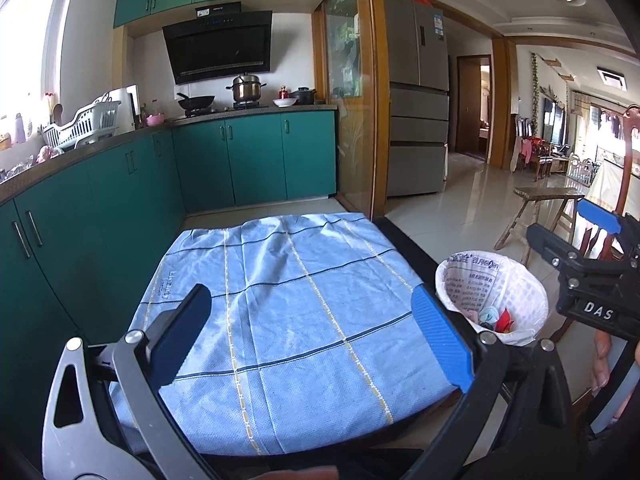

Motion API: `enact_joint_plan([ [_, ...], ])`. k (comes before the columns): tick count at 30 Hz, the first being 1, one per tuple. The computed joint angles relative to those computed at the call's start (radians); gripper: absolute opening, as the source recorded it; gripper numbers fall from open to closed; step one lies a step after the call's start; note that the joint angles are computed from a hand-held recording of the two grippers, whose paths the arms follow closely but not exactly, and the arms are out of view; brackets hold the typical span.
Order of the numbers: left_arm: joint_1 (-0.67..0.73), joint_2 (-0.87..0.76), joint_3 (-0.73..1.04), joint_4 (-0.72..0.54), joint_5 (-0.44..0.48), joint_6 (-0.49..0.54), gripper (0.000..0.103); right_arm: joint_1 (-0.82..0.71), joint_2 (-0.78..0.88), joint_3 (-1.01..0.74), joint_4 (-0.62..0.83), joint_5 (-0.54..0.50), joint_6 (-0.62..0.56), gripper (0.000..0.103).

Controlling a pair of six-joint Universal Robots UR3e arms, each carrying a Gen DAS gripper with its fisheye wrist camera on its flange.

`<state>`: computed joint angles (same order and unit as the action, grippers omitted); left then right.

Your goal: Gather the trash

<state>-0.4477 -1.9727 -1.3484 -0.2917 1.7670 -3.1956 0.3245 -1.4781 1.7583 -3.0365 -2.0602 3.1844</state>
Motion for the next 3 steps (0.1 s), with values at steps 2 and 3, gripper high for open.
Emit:
enact_joint_plan([
  [2,0.003,-0.007,0.013,-0.017,-0.001,-0.006,0.1,-0.003,0.003,-0.001,0.006,0.0,-0.001,0.1],
  [3,0.005,-0.011,0.018,-0.023,-0.003,-0.008,0.1,-0.005,0.004,0.0,0.009,0.0,-0.002,0.1],
])
